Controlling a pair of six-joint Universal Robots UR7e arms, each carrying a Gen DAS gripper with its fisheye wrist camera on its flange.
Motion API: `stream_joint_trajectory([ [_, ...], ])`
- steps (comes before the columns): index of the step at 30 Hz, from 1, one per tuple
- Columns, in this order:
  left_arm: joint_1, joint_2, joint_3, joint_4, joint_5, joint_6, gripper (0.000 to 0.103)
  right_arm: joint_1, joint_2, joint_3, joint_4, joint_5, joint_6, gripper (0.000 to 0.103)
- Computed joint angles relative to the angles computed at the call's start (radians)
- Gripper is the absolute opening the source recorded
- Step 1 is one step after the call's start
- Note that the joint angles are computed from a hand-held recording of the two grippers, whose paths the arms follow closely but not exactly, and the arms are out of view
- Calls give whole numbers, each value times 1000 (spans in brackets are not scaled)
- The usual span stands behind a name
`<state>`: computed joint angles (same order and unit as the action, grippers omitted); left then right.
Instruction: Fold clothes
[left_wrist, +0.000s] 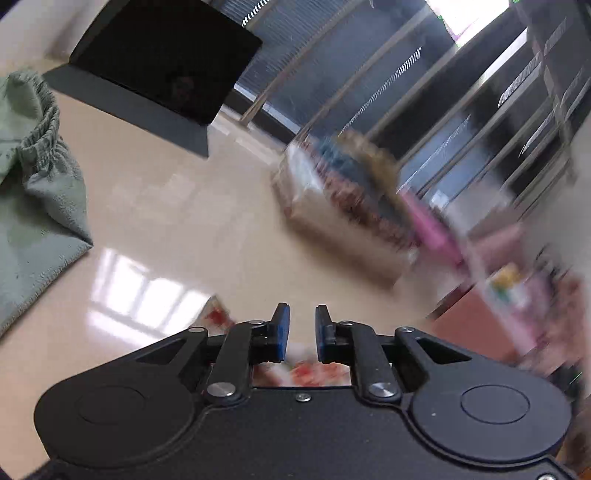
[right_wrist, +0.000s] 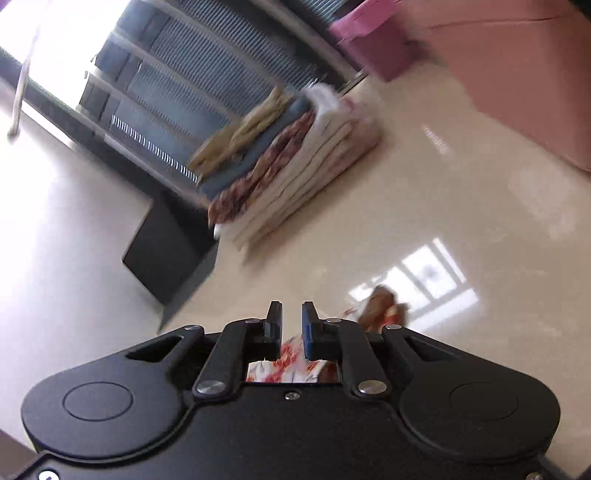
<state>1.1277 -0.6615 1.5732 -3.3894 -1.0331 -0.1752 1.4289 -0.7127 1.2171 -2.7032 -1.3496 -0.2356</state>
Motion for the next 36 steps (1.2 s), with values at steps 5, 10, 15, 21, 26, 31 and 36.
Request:
stream_joint_trajectory([
  [5, 14, 13, -5, 8, 45, -34, 13, 32, 30, -8, -61, -201, -98, 9],
  [10, 36, 13, 17, -76, 13, -61, 11, 4, 29, -6, -73, -133, -98, 3],
  [15, 39, 9, 32, -118, -5, -75, 11, -20, 21, 4, -71, -68, -30, 5],
  [21, -7, -6, 97, -329, 26, -22, 85, -25, -36, 100, -191, 18, 34, 58],
  [26, -71, -64, 213, -428, 104, 11, 103, -12, -138, 254, -284, 9, -96, 92],
  [31, -141, -131, 358, -458, 220, 16, 103, 4, -254, 445, -389, -70, -286, 101],
  [36, -216, -160, 473, -426, 375, 17, 103, -14, -328, 604, -473, -74, -310, 102],
])
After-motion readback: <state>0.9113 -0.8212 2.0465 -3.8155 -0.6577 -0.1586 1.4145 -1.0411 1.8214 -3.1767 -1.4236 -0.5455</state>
